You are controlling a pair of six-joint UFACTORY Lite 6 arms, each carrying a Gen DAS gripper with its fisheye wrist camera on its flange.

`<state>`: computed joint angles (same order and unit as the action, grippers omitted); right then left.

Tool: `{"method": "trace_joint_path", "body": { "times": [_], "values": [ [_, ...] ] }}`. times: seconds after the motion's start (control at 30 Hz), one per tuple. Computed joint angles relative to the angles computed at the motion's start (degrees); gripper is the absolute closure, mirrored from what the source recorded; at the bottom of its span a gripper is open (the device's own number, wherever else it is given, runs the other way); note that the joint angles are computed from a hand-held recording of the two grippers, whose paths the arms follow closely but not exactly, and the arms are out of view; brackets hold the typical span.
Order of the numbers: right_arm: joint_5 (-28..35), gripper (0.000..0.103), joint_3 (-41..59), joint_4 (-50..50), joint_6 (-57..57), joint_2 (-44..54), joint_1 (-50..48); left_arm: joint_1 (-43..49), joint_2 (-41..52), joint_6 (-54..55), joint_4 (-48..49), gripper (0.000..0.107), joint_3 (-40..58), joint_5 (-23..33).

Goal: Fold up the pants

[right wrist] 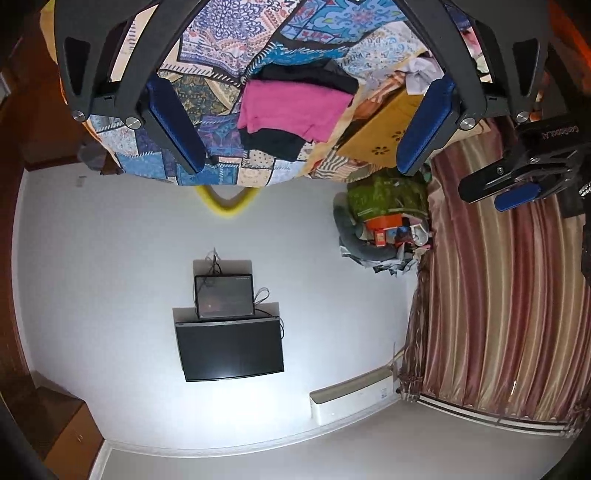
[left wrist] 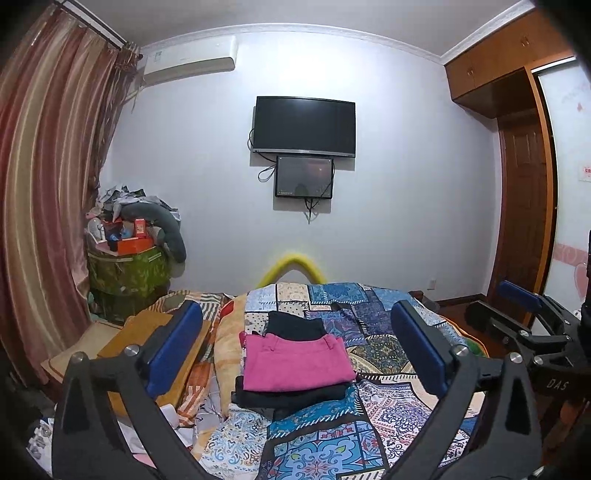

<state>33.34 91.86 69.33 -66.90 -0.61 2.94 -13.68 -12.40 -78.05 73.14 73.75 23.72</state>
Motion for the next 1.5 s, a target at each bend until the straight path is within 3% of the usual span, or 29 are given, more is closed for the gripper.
{"method": "trace_joint_path", "body": {
  "times": [1.5],
  "values": [
    [0.2,0.0,-1.1,-2.2,2.7,-0.5,-0.4,4.1,4.5,2.8,-4.3,0.004,1.6,-4.3]
  ]
}}
